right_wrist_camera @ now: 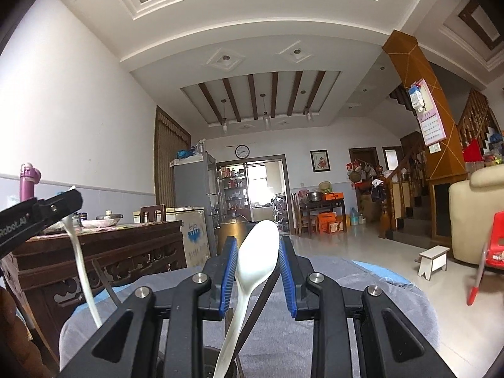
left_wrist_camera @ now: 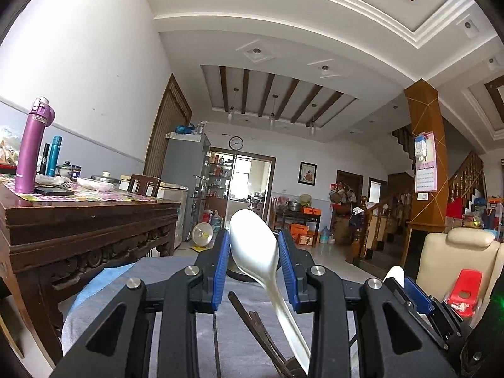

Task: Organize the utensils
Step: 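Lower both spoons into the grey cup and open both tools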

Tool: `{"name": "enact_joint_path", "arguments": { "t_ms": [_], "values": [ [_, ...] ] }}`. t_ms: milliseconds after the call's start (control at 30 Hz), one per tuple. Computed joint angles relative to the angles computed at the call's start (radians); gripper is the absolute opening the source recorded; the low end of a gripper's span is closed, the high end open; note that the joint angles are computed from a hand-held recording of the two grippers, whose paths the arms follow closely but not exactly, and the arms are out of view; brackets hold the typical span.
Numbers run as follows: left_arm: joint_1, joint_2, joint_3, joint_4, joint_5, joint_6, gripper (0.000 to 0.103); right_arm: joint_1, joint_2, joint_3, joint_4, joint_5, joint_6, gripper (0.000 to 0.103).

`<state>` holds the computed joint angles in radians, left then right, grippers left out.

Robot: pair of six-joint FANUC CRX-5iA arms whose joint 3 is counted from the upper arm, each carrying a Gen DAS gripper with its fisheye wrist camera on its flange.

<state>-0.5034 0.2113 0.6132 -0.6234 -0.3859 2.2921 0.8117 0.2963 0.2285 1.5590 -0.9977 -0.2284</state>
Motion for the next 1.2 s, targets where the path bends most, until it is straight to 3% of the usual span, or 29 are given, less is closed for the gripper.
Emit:
{"name": "enact_joint_path", "arguments": {
  "t_ms": [300,500,733,867,1200],
  "values": [
    [-0.004,0.026,0.007,-0.025,0.016,-0.013,0.033,-0.005,-0.029,-0.054,-0.003,0.025,0.014,0.029],
    [-0.035,0.038,0.016,-0.098,0.002,-0.006,0.033,0.000,-0.038,-0.062,-0.024,0.026,0.033,0.030],
    [-0.031,0.039,-0.004,-0.041,0.016,-0.091,0.033,0.012,-0.039,-0.056,-0.048,0.026,0.058,0.030],
    [-0.010,0.036,-0.025,0.043,0.040,-0.139,0.033,0.015,-0.046,-0.063,-0.060,0.029,0.066,0.030],
    [-0.008,0.033,-0.031,0.035,0.036,-0.076,0.033,0.031,-0.045,-0.055,-0.100,0.016,0.103,0.030]
  ]
}}
